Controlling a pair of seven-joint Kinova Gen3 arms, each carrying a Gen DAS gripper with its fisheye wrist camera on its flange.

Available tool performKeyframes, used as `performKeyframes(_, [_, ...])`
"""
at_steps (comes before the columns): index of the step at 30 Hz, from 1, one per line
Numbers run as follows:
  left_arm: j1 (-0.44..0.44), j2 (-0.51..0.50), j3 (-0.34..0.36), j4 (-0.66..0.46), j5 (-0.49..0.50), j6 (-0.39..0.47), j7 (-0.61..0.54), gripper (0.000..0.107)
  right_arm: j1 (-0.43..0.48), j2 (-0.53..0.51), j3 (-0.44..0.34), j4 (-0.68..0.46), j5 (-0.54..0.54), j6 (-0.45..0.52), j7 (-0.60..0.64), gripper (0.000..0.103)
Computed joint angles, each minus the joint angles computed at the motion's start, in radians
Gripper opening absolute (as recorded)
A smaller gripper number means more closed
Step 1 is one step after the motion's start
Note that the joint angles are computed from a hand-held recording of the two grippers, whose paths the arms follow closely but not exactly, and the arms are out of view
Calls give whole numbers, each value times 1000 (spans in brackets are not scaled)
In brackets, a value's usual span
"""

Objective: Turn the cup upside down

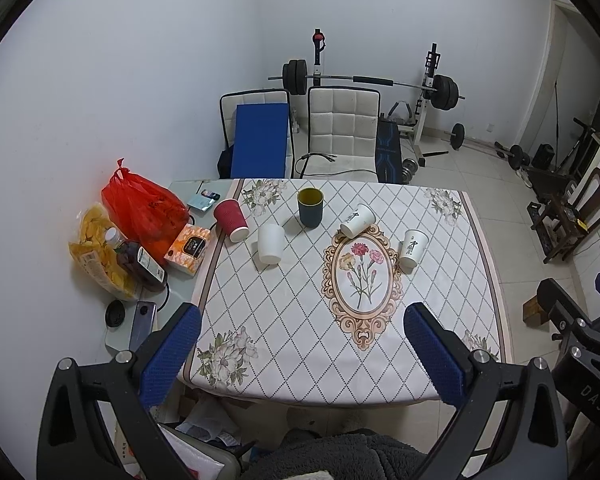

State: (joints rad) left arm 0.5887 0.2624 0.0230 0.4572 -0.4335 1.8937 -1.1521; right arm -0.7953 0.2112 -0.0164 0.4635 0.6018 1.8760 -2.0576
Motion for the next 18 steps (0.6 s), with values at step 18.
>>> performKeyframes(18, [4,-8,3,14,-6,-4,7,103,8,-12,-12,9,-9,-5,-6,103])
